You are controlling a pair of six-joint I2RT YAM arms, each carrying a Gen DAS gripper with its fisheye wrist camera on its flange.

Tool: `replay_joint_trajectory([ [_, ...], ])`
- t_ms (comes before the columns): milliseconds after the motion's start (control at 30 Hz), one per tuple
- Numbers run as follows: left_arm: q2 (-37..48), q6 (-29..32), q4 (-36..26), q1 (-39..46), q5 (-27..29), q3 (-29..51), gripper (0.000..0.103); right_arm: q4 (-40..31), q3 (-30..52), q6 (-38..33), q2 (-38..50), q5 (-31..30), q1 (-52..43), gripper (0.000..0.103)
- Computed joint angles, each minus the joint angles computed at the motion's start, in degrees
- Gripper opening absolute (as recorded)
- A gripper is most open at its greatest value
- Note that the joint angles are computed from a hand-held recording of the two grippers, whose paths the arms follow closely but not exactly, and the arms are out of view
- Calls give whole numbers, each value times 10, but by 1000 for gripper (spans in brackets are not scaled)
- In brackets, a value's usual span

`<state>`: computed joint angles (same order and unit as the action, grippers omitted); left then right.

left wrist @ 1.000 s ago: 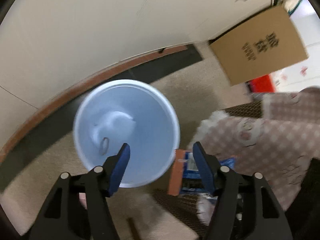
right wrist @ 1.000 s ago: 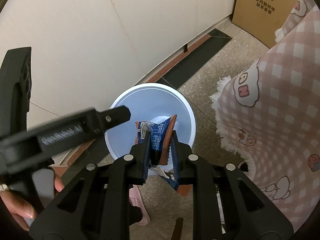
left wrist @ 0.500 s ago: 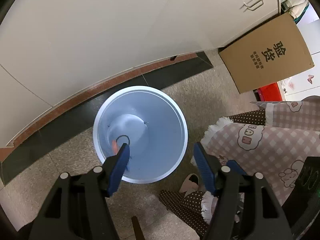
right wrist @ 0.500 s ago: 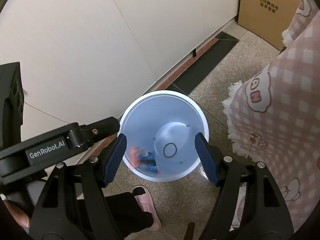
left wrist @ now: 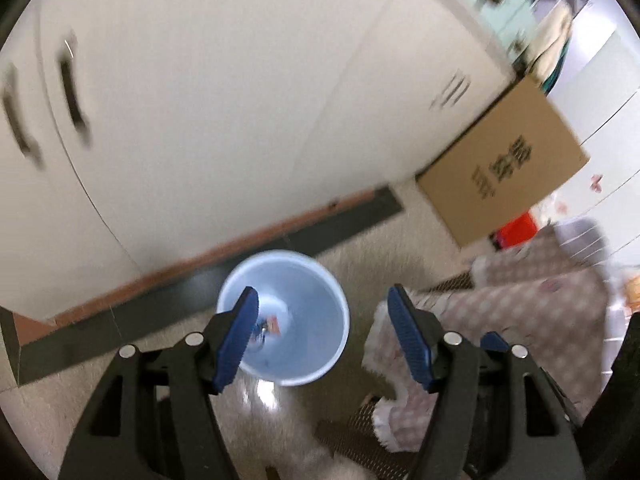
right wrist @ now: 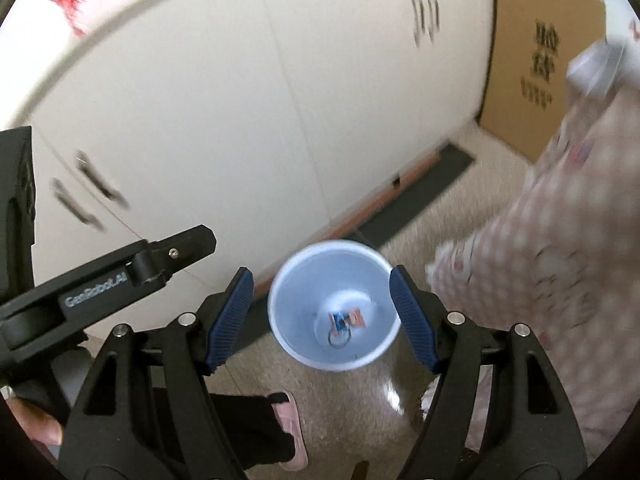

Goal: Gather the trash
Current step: 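Grasp the newspaper with the right tool while the left tool grasps the white snack bag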

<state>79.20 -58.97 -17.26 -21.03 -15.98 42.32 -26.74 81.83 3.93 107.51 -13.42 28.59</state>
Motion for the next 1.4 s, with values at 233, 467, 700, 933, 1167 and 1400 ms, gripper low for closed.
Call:
replay_joint_trajectory([
  [233,-71,5,-132,-116,-131,129,70,-43,-5,-4,-159,8,-37,70],
  [467,33,47,-149,-200,-144,297,71,-98,7,-17,-230,-24,-161,70],
  [700,226,171,-138,-251,-107,516,71,-119,22,-57,-240,-72,-351,70],
  [933,396,259,-146,-242,-52,717,75,-114,64,-71,-193,-103,-493,71],
  [1167,539,305,-216,-213,-6,929,76,-112,95,-74,-143,-119,-532,71],
  [1400,630,345,-292,-198,49,1083,60,-135,130,-73,-100,-140,-535,71],
])
